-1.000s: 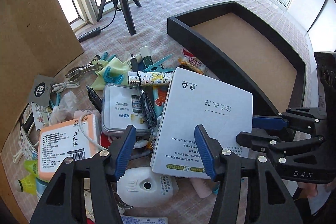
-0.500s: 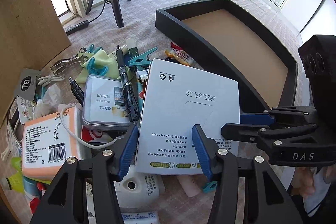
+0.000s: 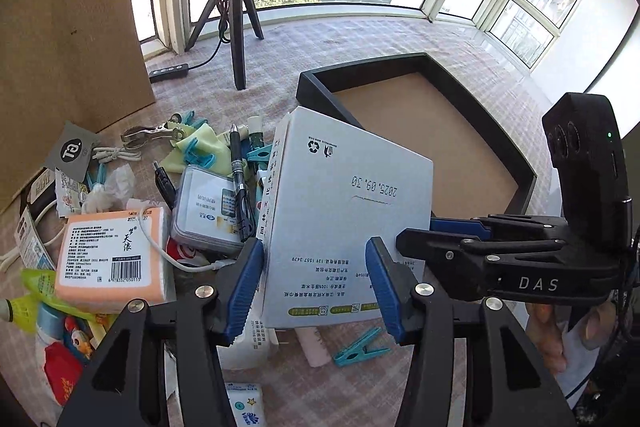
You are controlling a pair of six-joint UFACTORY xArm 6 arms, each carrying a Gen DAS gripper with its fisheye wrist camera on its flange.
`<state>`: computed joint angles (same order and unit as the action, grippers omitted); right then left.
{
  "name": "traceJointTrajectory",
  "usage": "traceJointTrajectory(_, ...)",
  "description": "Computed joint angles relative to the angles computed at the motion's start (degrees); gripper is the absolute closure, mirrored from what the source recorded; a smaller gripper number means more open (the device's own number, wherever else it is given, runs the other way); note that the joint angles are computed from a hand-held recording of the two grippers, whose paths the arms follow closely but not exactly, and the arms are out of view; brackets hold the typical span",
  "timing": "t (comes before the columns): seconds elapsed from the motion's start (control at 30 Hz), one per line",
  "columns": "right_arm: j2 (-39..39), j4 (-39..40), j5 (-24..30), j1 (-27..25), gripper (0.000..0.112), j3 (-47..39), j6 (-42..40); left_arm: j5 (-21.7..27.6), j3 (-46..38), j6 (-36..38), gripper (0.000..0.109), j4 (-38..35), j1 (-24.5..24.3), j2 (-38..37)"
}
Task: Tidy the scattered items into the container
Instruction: 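Carry the white box into the black tray and release it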
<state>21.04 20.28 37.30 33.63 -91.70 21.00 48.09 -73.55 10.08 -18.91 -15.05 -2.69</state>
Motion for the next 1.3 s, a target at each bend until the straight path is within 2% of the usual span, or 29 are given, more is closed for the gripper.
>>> traceJointTrajectory(0.23,-4.4,0.2,1.1,-3.4,0.075,2.6,-4.1,-2.9,-2.9,-6.3,0.059,1.6,-4.2,1.2)
traceJointTrajectory(0.47,-11.2,-1.2,2.1,-9.8,0.075,9.4,-8.1,-4.5,-12.0,-11.2,0.059,1.7,-10.6,8.8)
traceJointTrajectory(0.73,-17.4,-3.6,3.5,-20.2,0.075,16.4,-10.1,-2.6,-29.2,-15.4,0.059,-0.6,-18.6,23.7)
traceJointTrajectory(1.0,-20.6,-4.2,4.0,-27.8,0.075,20.2,-11.3,4.3,-48.8,-17.2,0.059,0.2,-23.2,37.0)
traceJointTrajectory(1.1,-21.1,-3.4,4.2,-28.8,0.075,20.8,-13.4,6.5,-52.2,-18.7,0.057,1.8,-23.8,39.2)
traceJointTrajectory(1.17,-21.9,-5.6,2.0,-28.5,0.075,21.9,-12.5,5.6,-51.0,-19.3,0.057,1.8,-23.9,38.9)
traceJointTrajectory(1.23,-22.4,-11.2,-0.1,-27.5,0.074,22.5,-9.9,4.5,-48.8,-21.1,0.057,4.0,-24.0,37.2)
traceJointTrajectory(1.3,-21.9,-12.5,-0.9,-26.6,0.073,21.8,-10.3,3.4,-45.5,-22.6,0.055,5.7,-23.8,34.9)
